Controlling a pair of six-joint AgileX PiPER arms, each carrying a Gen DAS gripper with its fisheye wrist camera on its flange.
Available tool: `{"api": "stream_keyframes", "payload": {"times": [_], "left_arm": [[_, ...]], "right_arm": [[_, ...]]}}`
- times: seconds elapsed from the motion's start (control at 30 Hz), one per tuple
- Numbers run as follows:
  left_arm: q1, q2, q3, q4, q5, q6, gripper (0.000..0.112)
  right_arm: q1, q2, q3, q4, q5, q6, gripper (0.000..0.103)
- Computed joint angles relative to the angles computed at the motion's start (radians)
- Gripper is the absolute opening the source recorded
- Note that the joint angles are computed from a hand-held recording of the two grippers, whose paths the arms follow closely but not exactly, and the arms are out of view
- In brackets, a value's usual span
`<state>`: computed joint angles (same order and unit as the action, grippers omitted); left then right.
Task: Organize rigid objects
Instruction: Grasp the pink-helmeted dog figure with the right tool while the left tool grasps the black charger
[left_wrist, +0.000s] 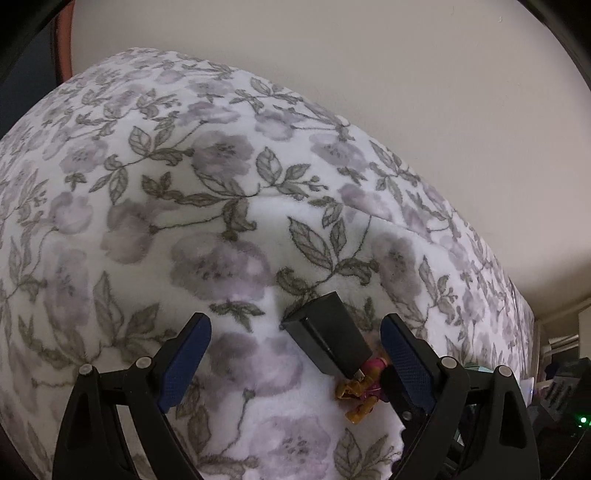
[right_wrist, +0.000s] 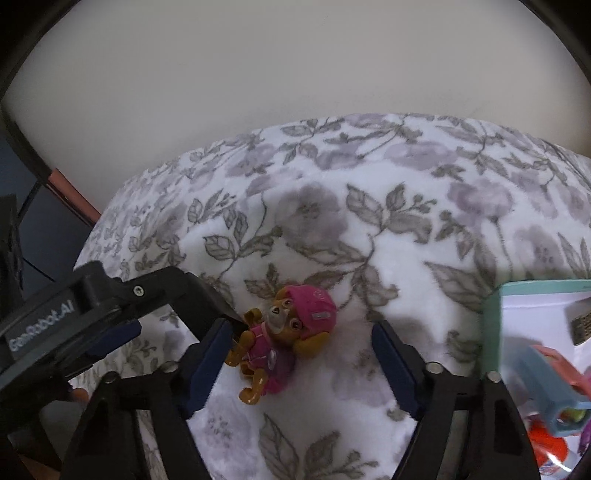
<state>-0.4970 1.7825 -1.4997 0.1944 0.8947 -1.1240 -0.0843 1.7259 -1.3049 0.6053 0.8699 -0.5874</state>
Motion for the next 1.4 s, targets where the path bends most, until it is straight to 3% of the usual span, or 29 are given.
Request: {"api": "stream_keyframes", "payload": {"times": [0.4,0.53,0.67,0.73,0.83,0.97,1.03,1.4], "left_arm": [[0.02,0.073,-0.042,-0.096,-0.049,0.083,0.091],[0.013,0.099,-0.073,-0.091,-0.023,0.081,0.078],[0.008,0.112,-0.086,-0.089,-0.012,0.075,0.073],[0.006,0.12,-0.095,-0.094,-0.005,0.08,0.06],[0.003,0.119,-0.092,-0.087,-0.009,0.07,0.058],[0.001,0.094,-0.056,-0.076,-0.034,0.043,0.05],[-0.003,0.079,-0.042,-0.068,-0.036,0.034,0.035],[-0.053,0.058,-0.055,-0.022,0.017,-0.011,0.031]], "right_arm": [[-0.008,0.039,0.013,0.096,-0.021,-0.042,0.073],[-0.005,0.043,0.009,0.091,-0.03,-0.019,0.064],[-0.007,0.032,0.033,0.105,-0.055,-0.034,0.06],[-0.001,0.023,0.043,0.097,-0.07,-0.034,0.058],[-0.001,0.015,0.06,0.114,-0.081,-0.058,0.058],[-0.018,0.021,0.06,0.138,-0.065,-0.064,0.045],[-0.026,0.02,0.064,0.156,-0.062,-0.076,0.043],[-0.091,-0.008,0.076,0.212,0.011,-0.085,0.043]]}}
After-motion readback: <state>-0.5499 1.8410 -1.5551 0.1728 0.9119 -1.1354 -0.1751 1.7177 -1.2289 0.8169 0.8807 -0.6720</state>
